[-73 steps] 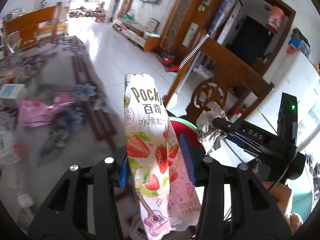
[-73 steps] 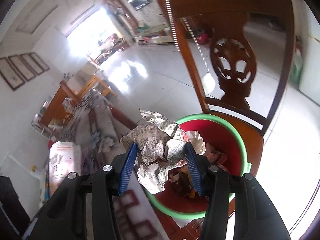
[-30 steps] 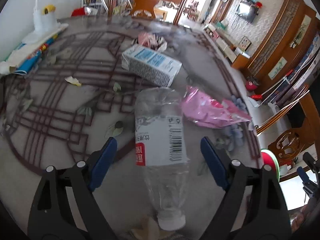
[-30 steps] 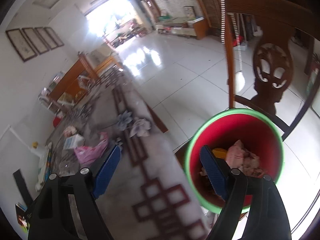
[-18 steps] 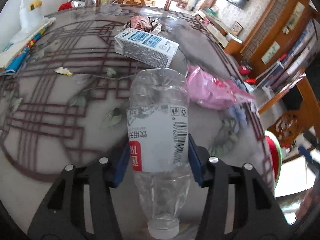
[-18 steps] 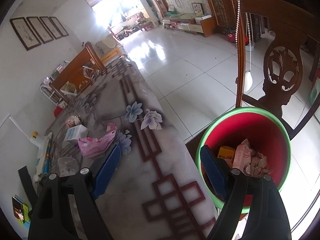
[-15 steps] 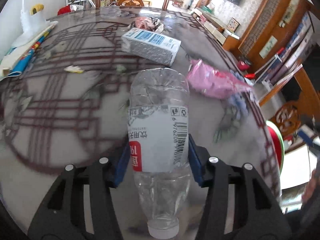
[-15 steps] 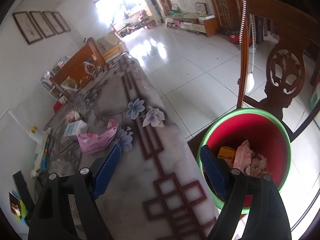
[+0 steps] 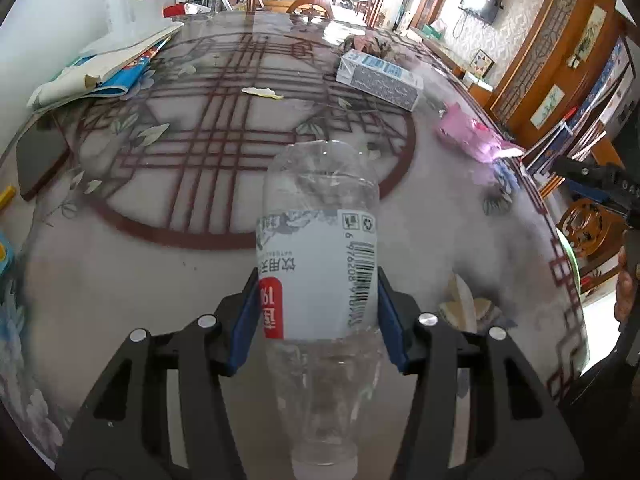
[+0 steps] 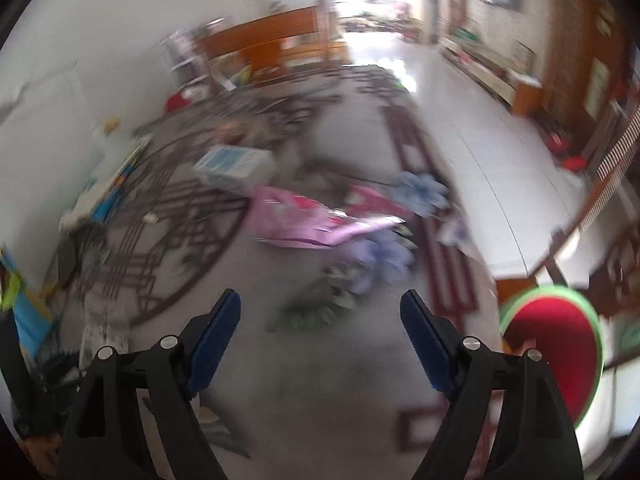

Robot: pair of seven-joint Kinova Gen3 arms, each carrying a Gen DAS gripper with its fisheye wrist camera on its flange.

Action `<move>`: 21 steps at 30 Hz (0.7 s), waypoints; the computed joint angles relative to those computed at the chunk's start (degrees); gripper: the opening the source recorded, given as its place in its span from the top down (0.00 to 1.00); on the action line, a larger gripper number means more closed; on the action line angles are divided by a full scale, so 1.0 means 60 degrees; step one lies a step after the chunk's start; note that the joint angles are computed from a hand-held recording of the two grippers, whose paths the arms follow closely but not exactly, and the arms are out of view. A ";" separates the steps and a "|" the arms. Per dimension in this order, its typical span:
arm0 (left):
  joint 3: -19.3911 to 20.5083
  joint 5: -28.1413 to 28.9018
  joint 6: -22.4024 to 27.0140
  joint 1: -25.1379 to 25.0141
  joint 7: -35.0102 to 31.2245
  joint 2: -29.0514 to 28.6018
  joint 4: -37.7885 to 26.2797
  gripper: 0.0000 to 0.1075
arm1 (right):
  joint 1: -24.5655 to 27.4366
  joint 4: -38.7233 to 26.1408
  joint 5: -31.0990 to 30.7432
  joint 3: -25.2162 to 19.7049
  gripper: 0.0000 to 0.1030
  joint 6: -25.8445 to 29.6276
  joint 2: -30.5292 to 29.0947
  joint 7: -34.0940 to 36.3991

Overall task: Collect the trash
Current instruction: 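Grasp the clear plastic water bottle with the left gripper and lift it, then grasp the pink snack wrapper with the right gripper while the left holds the bottle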

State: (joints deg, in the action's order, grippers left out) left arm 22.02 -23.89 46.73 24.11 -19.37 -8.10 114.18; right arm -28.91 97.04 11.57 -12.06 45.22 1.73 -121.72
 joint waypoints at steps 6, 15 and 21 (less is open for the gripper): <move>-0.0566 0.1326 -0.0761 -0.0320 -0.0744 -0.0480 0.0445 0.52 | -0.0623 -0.2018 0.0899 0.0180 0.13 0.1318 0.1928 0.1015; -0.0317 0.1658 -0.0958 -0.0806 -0.0922 -0.0527 0.0507 0.52 | -0.1382 -0.4299 0.1056 0.0867 0.27 0.3166 0.3907 0.2646; -0.0228 0.1680 -0.0996 -0.0960 -0.0867 -0.0537 0.0520 0.52 | -0.1245 -0.4417 0.0122 0.0779 0.78 0.3521 0.3924 0.3326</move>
